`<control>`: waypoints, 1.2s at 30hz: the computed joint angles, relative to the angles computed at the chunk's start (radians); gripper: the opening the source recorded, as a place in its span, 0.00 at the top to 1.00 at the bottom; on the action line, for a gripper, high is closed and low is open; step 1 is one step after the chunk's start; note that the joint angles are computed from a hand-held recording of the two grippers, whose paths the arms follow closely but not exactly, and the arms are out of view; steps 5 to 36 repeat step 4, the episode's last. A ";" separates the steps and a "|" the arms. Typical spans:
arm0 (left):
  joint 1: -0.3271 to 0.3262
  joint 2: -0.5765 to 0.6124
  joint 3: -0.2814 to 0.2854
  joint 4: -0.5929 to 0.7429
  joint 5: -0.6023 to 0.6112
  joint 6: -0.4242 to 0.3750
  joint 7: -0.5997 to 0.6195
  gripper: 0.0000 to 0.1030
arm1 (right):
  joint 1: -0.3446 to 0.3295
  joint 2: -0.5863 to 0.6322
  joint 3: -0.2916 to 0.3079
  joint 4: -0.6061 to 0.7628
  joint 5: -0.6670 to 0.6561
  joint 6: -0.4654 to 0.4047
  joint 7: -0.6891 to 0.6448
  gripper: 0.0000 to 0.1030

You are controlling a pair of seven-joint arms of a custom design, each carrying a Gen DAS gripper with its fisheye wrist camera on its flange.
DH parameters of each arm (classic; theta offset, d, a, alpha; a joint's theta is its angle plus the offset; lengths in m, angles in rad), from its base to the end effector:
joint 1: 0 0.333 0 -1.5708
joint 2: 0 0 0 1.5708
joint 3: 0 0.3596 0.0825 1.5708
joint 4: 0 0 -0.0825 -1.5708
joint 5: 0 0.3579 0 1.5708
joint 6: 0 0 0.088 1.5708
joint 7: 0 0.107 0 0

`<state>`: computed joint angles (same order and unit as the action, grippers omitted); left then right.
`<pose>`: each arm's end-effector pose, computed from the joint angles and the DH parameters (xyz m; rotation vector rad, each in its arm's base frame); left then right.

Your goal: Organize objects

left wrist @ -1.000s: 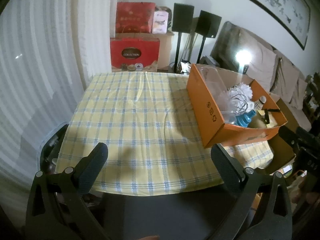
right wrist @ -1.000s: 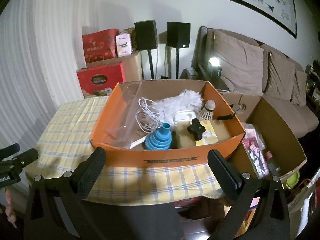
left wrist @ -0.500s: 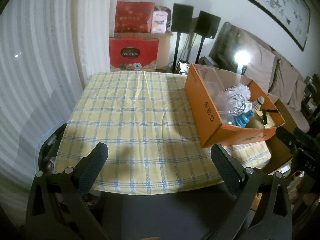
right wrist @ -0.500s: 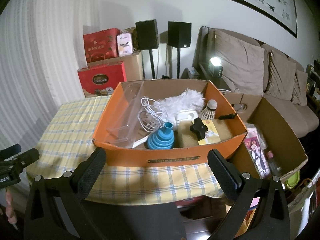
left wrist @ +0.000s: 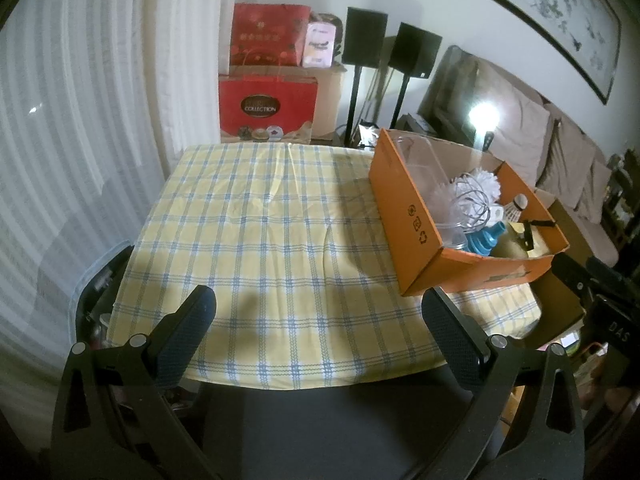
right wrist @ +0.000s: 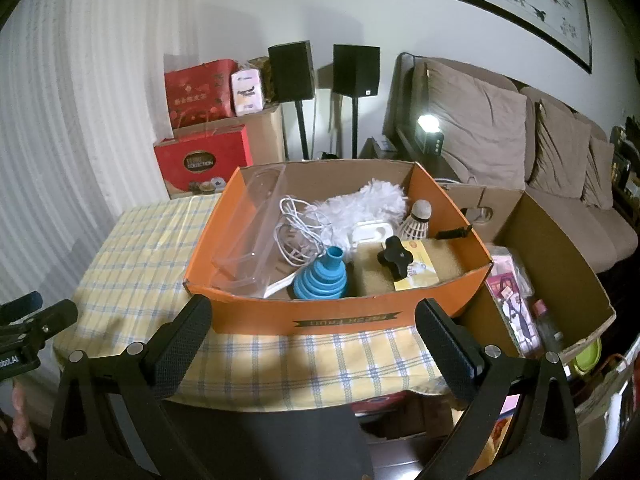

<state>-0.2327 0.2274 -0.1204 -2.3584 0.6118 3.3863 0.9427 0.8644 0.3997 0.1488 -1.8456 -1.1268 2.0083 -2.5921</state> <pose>0.4869 -0.2443 0.3848 -1.5144 2.1989 -1.0082 0.3862 0.4990 0.3743 -1.2819 2.1035 -1.0144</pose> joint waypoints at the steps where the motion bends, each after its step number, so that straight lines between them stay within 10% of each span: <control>1: 0.006 0.001 -0.006 0.001 0.004 0.000 -0.001 0.00 | 0.000 0.000 0.000 0.000 0.001 -0.001 -0.001 0.01; 36: -0.022 -0.002 0.017 -0.001 -0.012 -0.003 0.009 0.00 | 0.001 0.001 0.000 0.002 0.004 -0.002 -0.001 0.01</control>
